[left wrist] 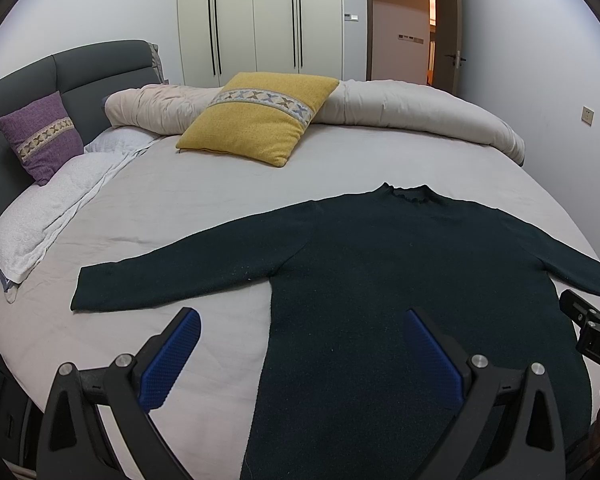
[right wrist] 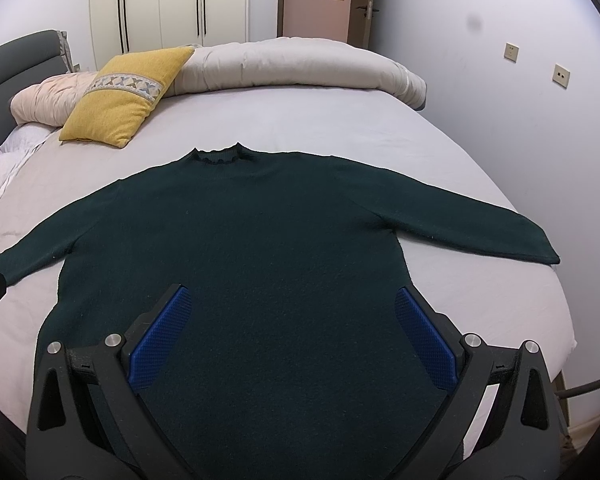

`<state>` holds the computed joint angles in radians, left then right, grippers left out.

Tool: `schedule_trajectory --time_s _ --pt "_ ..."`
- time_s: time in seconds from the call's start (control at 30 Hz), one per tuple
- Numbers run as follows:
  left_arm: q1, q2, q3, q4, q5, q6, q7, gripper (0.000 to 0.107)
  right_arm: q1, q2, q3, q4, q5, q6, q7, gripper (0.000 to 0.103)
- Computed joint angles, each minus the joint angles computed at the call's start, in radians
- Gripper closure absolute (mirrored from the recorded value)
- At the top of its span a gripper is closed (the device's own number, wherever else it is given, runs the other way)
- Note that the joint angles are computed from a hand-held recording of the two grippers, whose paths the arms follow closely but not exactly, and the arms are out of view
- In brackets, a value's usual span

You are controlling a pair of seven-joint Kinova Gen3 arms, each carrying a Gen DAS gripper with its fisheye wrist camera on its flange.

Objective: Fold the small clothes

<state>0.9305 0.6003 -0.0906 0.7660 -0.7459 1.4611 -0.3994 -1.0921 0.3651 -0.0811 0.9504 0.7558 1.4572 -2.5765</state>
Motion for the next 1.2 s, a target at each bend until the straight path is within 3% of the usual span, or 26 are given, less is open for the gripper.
schedule_trajectory --time_s 0.83,0.97,1.07,1.2 --pt "-0.014 -0.013 0.02 0.05 0.018 -0.001 0.031 0.004 0.036 0.011 0.007 0.007 -0.059 -0.027 0.014 0.0" --pt "-0.046 -0.029 0.04 0.077 0.063 -0.053 0.034 0.004 0.04 -0.045 0.124 0.097 -0.166 -0.129 0.005 0.0" --pt "-0.086 -0.042 0.06 0.097 0.118 -0.105 0.027 0.004 0.159 -0.128 0.097 0.216 -0.226 -0.251 -0.027 0.0" --pt "-0.136 -0.051 0.082 0.126 0.191 -0.191 0.012 0.004 0.343 -0.245 0.149 0.395 -0.371 -0.414 -0.074 0.001"
